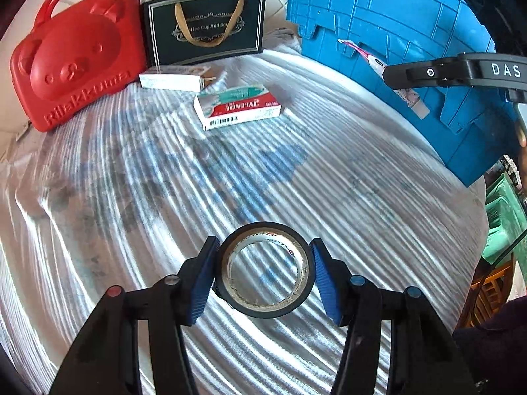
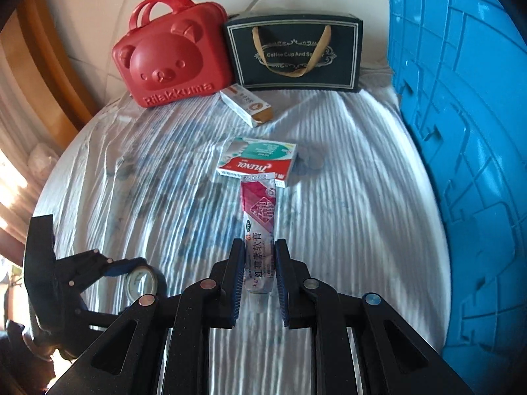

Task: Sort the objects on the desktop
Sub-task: 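Carry the black tape roll and pink ointment tube into the blue crate and release both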

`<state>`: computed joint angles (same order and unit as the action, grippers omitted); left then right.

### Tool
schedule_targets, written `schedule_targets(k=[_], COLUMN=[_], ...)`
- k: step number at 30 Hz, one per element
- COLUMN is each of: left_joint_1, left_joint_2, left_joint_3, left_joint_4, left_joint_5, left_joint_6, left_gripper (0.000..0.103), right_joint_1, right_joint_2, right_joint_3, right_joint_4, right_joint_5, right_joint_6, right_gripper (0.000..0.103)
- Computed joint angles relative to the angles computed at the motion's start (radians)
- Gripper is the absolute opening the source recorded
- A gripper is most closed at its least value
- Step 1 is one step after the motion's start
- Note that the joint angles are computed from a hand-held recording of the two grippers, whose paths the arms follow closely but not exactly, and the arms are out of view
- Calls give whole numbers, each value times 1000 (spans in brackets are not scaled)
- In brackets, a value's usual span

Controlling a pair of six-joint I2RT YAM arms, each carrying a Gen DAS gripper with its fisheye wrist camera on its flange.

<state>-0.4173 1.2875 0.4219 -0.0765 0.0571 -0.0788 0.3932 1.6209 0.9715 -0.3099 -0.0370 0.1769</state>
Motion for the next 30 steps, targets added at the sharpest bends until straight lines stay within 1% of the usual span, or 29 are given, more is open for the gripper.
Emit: schedule_targets(k=[5,8,10,13,16,18,21,22,24,25,27,30], left_joint_1=[-23,-43,-73,-130,-217,-278,-377,-404,-451,-473,-511,-558], left_joint_2=[-125,-147,-146,-115,-59,-2,122,169,280,337,446,630], left_joint_3=[97,206,293,433,590,710,917,988,1139,1217,1367,1634], left_joint_4=[-128,-188,-220,-250,-258,-267,-293,-302,-324,-338,-370,-465], left_joint_5=[-52,-66,-80,-83,-95,-97,-127,-130,-139,-150,-161,-207], left_joint_6=[52,96,131,169,204,212,221,222,227,226,213,201], left_gripper=[55,55,55,55,55,55,55,55,55,55,55,55], right_joint_1=[32,54,75,98,91,77,3,-50,-206,-305,-533,-829], right_joint_2=[-123,-219,-291,-412,-546,-636,-747,-773,-800,-808,-804,-751], right_joint_3=[-18,-15,-5,17,48,69,113,128,159,170,189,222], right_joint_4=[-17,-48,-81,-146,-220,-267,-339,-356,-383,-389,-389,-380], right_joint_5=[25,56,102,187,270,335,390,381,302,240,73,-160], right_joint_6=[18,34,40,46,51,46,9,-12,-58,-84,-140,-211], right_gripper=[18,18,18,18,18,18,18,18,18,18,18,18])
